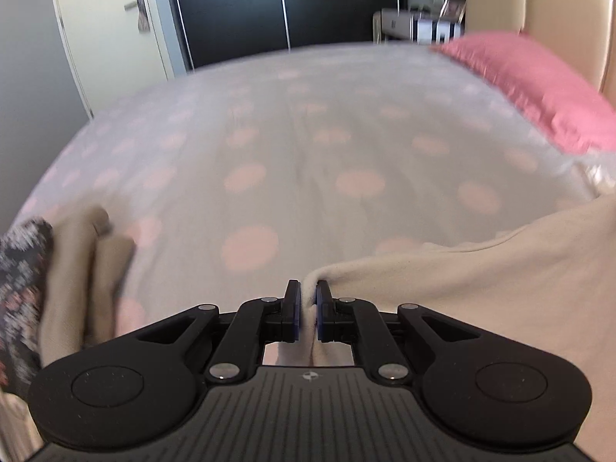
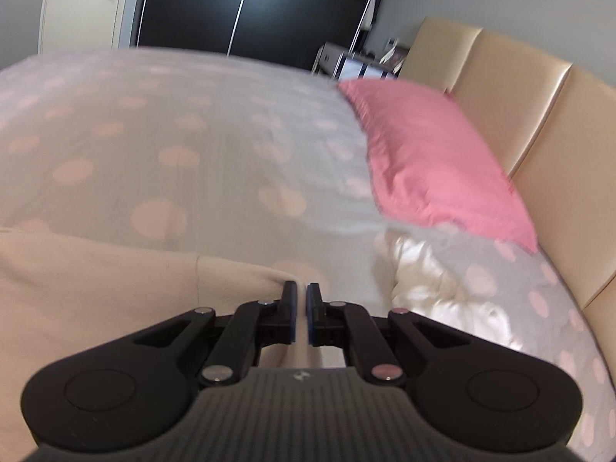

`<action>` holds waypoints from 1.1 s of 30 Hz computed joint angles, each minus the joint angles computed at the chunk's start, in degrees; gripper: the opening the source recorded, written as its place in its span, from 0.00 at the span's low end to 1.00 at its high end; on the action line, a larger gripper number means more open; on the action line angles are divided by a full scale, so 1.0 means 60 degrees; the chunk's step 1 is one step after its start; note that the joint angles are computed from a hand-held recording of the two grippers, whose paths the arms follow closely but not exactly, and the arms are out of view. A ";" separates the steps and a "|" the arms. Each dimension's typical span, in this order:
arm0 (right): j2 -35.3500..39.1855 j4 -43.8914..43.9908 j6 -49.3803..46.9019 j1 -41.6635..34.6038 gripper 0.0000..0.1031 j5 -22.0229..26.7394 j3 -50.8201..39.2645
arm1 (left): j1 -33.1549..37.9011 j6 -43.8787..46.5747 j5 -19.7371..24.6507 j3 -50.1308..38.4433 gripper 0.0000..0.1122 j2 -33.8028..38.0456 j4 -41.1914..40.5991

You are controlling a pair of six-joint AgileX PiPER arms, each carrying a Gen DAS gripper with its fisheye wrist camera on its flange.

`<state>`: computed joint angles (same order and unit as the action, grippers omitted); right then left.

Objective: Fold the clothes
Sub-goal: 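Lift the cream shirt high with both grippers and shake it out, then lower the cream shirt onto the bed and open both grippers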

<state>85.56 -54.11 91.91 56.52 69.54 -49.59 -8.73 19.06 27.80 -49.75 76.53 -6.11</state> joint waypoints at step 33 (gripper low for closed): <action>0.1793 0.3121 -0.5117 -0.2942 0.44 -0.7921 -0.1039 | 0.0844 0.5552 0.1477 -0.1117 0.32 0.2972 -0.5392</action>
